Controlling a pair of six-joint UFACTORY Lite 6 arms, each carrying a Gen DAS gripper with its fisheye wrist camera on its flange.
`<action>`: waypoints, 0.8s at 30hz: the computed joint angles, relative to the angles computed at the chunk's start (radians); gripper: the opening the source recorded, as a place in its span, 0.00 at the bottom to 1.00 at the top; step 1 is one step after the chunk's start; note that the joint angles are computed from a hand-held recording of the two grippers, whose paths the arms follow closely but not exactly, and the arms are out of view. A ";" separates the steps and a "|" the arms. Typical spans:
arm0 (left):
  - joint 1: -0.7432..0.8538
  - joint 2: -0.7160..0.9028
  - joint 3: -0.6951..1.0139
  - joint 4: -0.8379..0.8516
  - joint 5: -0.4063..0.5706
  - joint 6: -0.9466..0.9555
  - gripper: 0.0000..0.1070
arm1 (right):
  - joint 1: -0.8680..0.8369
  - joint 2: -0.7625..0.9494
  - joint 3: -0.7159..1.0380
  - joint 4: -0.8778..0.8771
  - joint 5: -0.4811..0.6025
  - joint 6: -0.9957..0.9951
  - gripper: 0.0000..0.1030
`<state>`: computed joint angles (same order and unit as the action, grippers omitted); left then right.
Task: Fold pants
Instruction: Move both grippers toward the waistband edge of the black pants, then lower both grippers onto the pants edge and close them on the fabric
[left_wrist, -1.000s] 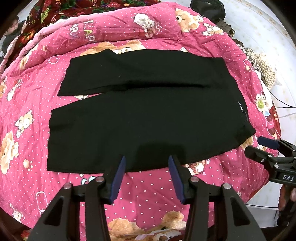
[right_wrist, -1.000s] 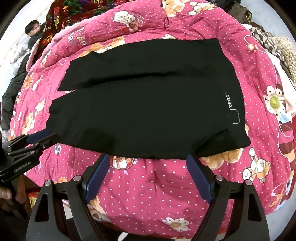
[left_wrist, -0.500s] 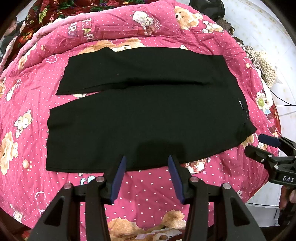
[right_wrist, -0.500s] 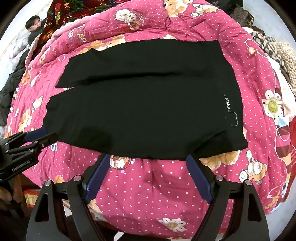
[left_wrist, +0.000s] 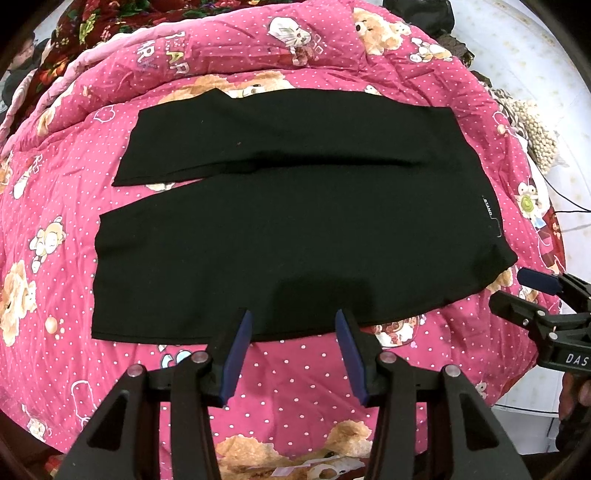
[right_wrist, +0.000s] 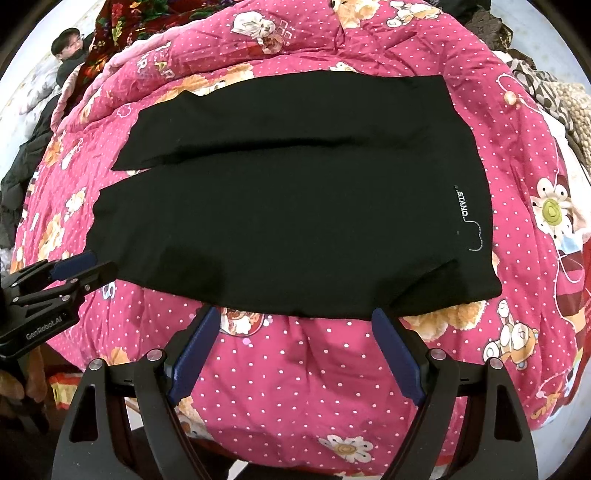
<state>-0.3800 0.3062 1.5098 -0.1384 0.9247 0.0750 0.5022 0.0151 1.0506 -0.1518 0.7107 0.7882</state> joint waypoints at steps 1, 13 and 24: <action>0.000 0.002 0.002 0.001 0.001 -0.002 0.47 | 0.000 0.001 0.000 0.002 0.000 -0.001 0.82; 0.000 0.050 0.039 0.008 0.005 -0.020 0.47 | -0.027 0.036 0.014 0.030 -0.024 -0.053 0.82; -0.001 0.144 0.124 0.015 0.026 -0.031 0.47 | -0.071 0.107 0.051 0.068 -0.052 -0.133 0.82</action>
<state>-0.3809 0.4505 1.6342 -0.1230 0.9504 0.0444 0.4310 0.1219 1.1018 -0.0840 0.6588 0.6555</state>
